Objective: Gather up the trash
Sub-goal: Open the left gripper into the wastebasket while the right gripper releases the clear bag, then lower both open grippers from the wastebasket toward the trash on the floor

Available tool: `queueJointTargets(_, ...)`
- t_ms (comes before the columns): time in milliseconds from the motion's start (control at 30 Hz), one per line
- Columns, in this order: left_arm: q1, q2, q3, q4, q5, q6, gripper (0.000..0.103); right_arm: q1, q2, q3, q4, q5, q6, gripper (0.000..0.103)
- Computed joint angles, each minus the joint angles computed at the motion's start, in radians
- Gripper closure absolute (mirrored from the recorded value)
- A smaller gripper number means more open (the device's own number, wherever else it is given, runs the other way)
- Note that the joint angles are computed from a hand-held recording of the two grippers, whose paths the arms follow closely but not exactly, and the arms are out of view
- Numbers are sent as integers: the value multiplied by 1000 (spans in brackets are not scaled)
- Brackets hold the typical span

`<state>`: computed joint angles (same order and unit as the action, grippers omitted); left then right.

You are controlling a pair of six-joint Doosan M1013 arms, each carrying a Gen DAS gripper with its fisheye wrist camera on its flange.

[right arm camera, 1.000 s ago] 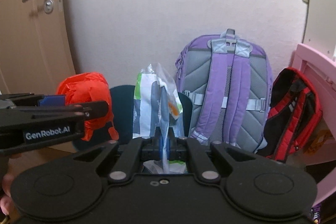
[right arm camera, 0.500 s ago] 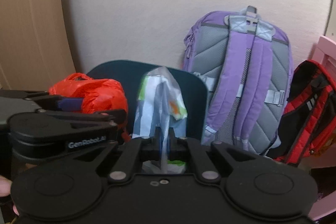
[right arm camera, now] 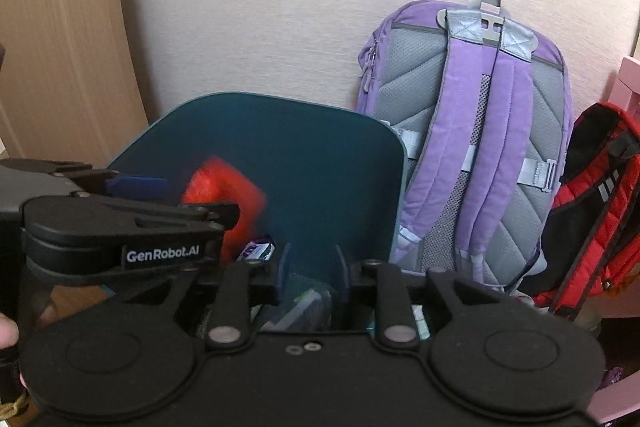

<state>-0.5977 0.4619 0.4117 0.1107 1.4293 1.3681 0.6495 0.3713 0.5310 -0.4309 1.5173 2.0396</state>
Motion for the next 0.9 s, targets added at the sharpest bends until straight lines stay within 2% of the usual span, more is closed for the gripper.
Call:
queueJointTargets(300, -16, -51, 27, 5, -9, 5, 35, 41, -25, -14, -33, 14, 8, 71)
queueJointTargets(700, -47, -197, 163, 35, -46, -5, 35, 156, -42, -66, -135, 77, 42, 70)
queueJointTargets(900, -71, -279, 253, 56, -68, -14, 35, 219, -75, -24, -175, 75, 78, 69)
